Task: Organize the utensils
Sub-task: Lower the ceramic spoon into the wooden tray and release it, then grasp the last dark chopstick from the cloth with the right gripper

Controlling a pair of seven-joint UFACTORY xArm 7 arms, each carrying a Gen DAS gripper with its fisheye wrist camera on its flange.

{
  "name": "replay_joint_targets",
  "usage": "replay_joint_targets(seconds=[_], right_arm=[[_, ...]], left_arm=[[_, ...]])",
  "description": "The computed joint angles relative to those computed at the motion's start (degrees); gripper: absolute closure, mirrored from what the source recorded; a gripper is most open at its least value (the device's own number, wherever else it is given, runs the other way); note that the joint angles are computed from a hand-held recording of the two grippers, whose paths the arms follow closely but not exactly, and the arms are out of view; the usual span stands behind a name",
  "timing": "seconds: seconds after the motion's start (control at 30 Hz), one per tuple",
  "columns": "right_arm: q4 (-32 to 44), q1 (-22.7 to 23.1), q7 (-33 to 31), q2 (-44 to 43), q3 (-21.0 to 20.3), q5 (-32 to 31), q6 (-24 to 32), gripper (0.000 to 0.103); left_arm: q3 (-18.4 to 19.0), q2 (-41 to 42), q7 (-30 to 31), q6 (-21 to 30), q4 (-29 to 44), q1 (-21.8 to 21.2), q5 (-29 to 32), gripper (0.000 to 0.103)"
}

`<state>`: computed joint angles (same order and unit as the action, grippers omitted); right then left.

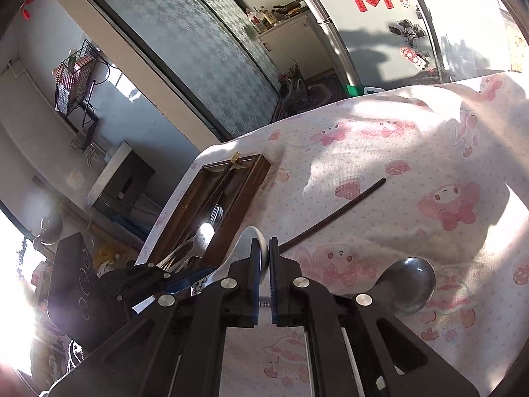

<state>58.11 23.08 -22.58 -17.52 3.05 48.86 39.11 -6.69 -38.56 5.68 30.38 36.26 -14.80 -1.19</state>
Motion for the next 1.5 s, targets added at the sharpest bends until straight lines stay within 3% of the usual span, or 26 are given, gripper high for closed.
replay_joint_targets(seconds=[0.3,0.47,0.73,0.8,0.83,0.87,0.9,0.93,0.97,1.2,1.5], right_arm=[[12.95,2.61,5.11,13.27,6.86,-6.56,-1.28,0.098],[19.11,3.29,8.7,20.46,9.78,-9.87,-1.9,0.098],[21.88,3.48,10.83,25.31,12.5,-11.96,-3.62,0.097],[21.49,3.18,9.44,24.85,12.97,-10.57,-3.35,0.094],[21.0,2.93,8.36,24.26,13.11,-9.16,-3.21,0.09],[20.01,2.66,7.35,23.18,13.05,-7.84,-3.43,0.083],[19.14,2.6,6.44,22.11,12.94,-6.77,-3.96,0.068],[18.28,2.62,5.77,20.95,12.69,-6.35,-4.47,0.058],[17.52,2.58,5.37,19.78,12.28,-6.04,-4.52,0.058],[8.98,1.09,2.23,7.68,6.59,-4.21,-3.5,0.058],[-2.47,-2.16,2.67,-2.75,-1.83,-4.07,-2.39,0.058]], left_arm=[[6.76,-6.85,1.79,5.46,-3.38,4.92,-1.75,0.077],[8.05,-9.05,2.33,7.48,-4.5,9.06,-1.6,0.078],[9.22,-11.16,3.71,9.91,-5.15,12.2,-1.47,0.077],[8.98,-12.24,3.49,9.89,-5.26,12.76,-1.53,0.074],[8.92,-12.98,3.5,9.94,-5.38,13.01,-1.44,0.066],[8.67,-13.8,3.46,9.96,-5.53,13.29,-1.21,0.059],[8.13,-14.23,3.28,9.96,-5.48,13.51,-0.88,0.055],[7.85,-15.1,3.41,10.08,-5.65,13.69,-0.41,0.048],[7.35,-16.03,3.34,9.88,-5.95,13.98,0.14,0.043],[6.59,-18.93,3.15,10.31,-6.08,10.72,-1.15,0.043],[1.03,-10.18,0.73,5.21,-3.93,2.35,-3.72,0.043]])
